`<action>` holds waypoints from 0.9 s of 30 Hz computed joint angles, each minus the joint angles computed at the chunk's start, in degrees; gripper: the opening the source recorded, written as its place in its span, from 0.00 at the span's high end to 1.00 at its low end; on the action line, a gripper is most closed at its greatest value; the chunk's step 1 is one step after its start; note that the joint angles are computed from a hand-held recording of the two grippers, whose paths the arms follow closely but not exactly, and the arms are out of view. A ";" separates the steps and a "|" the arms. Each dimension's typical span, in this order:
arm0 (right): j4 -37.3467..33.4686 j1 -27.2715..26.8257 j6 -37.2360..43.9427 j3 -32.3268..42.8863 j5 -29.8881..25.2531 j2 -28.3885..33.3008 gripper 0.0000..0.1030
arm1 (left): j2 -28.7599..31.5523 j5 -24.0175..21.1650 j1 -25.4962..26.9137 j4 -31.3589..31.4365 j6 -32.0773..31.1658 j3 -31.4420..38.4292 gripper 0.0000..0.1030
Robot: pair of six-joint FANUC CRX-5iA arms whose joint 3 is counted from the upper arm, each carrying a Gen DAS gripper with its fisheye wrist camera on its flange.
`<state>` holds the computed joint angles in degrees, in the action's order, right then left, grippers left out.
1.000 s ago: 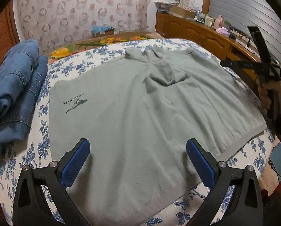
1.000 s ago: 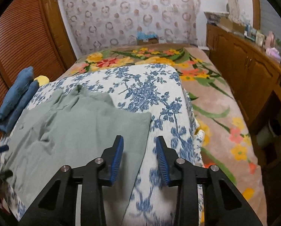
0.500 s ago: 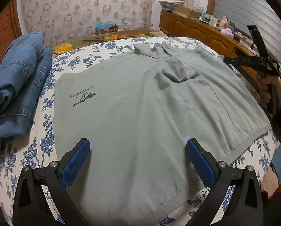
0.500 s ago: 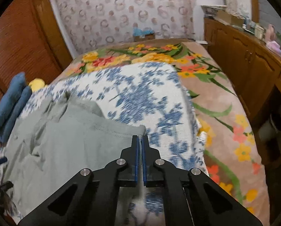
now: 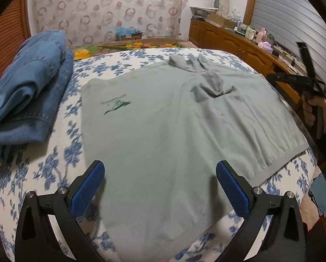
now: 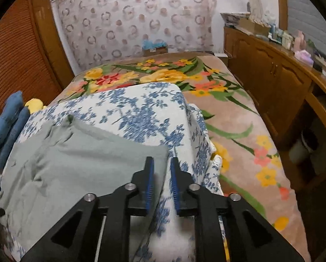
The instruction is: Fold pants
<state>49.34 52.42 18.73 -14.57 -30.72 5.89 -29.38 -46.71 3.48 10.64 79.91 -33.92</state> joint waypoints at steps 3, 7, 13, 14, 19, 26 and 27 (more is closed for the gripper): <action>3.18 1.31 -1.66 -3.37 2.78 -2.22 0.69 | -1.80 -0.47 1.87 1.46 -1.74 -1.39 0.00; 12.43 3.88 -8.56 -10.28 5.41 -5.92 0.53 | -4.68 -1.73 4.32 3.20 -4.26 -3.18 0.06; 20.61 7.85 -14.51 -16.19 7.51 -8.72 0.47 | -9.34 -4.91 8.15 6.06 -7.05 -6.21 0.19; 21.01 8.22 -14.51 -16.51 7.46 -8.84 0.46 | -10.26 -5.52 8.85 6.87 -7.88 -6.90 0.21; 22.84 10.46 -13.67 -17.48 6.00 -8.83 0.42 | -14.07 -8.17 10.78 7.96 -9.09 -8.92 0.34; 24.16 12.17 -13.76 -18.12 5.21 -8.79 0.35 | -18.66 -10.70 14.36 10.51 -11.45 -11.10 0.54; 24.47 12.34 -13.99 -18.22 4.97 -8.73 0.35 | -19.65 -11.00 15.26 11.06 -11.80 -11.60 0.58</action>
